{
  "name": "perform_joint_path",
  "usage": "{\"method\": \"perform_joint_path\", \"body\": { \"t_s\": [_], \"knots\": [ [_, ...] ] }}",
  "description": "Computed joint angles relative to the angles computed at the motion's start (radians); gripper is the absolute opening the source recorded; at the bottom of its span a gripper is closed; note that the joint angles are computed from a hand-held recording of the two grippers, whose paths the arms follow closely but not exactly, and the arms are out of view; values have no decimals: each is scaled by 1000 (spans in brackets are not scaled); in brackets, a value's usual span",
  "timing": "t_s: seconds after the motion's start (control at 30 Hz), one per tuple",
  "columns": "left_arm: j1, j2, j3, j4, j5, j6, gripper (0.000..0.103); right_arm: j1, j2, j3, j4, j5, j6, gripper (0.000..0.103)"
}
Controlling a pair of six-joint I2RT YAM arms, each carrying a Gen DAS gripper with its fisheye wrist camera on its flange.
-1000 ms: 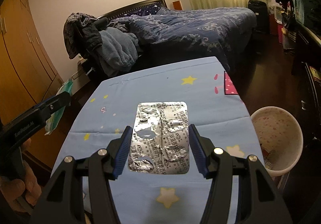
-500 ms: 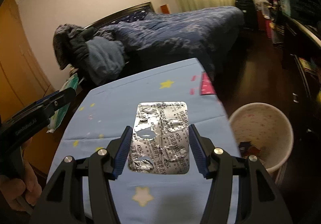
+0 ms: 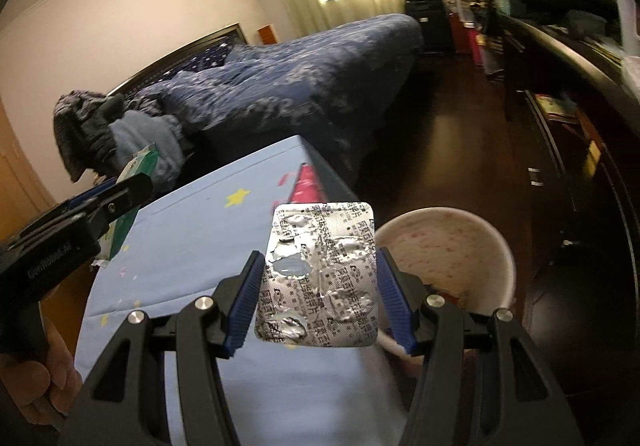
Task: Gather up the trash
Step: 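Carry the wipe pack with left tool while right tool carries the blister pack to the wastebasket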
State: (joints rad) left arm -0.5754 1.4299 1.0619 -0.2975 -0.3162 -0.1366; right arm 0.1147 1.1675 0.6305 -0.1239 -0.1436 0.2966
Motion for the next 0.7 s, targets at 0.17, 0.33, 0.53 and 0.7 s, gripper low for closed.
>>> {"method": "perform_joint_path", "body": {
  "t_s": [0.17, 0.33, 0.53, 0.7],
  "knots": [
    [-33, 78, 61, 23, 7, 12, 45, -99, 5, -3, -3, -32, -30, 57],
    [-58, 172, 141, 36, 16, 23, 45, -204, 25, -1, -4, -61, -62, 57],
    [-83, 277, 227, 40, 41, 36, 45, -293, 67, 8, 2, -81, -92, 57],
    [-106, 352, 279, 42, 50, 44, 45, -327, 112, 16, 17, -95, -106, 57]
  ]
}}
